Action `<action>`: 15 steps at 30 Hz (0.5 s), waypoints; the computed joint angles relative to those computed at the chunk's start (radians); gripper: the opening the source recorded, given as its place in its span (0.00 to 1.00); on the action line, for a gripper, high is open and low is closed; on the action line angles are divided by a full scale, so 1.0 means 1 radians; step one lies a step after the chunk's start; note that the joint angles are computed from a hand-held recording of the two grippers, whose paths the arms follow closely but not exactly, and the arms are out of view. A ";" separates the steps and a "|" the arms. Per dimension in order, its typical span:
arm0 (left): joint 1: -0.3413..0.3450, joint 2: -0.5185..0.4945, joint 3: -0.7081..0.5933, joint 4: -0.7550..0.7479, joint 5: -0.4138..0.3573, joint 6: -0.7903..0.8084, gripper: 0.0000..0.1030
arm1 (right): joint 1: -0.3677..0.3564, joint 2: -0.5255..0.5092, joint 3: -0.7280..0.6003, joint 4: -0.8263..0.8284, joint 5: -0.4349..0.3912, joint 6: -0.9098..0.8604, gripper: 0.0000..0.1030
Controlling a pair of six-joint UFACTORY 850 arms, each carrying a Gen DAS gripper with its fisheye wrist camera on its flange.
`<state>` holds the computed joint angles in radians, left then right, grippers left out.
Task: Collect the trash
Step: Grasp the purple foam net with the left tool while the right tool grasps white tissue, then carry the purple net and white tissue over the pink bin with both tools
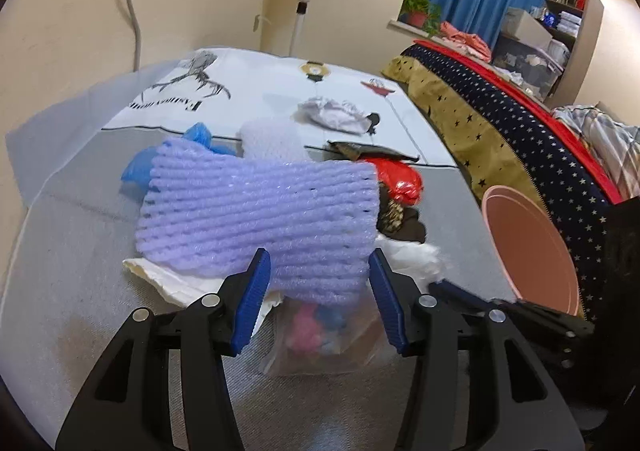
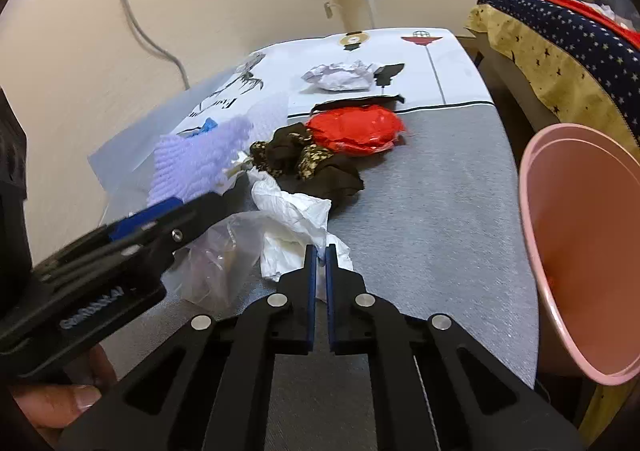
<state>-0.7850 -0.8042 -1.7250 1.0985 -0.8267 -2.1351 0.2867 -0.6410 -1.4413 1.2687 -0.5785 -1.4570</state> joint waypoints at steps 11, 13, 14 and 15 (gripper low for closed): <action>-0.029 0.061 0.073 0.063 -0.052 -0.113 0.14 | -0.037 0.064 0.059 0.085 0.003 -0.063 0.03; -0.038 0.069 0.077 0.072 -0.068 -0.123 0.14 | -0.042 0.081 0.076 0.107 0.003 -0.084 0.03; -0.043 0.073 0.079 0.077 -0.076 -0.127 0.14 | -0.046 0.091 0.086 0.119 0.003 -0.096 0.03; -0.050 0.076 0.079 0.081 -0.088 -0.129 0.14 | -0.048 0.100 0.094 0.129 0.003 -0.107 0.03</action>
<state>-0.8351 -0.7284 -1.6463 1.1799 -0.9151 -2.2638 0.2385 -0.5408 -1.3471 1.3981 -0.5758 -1.5636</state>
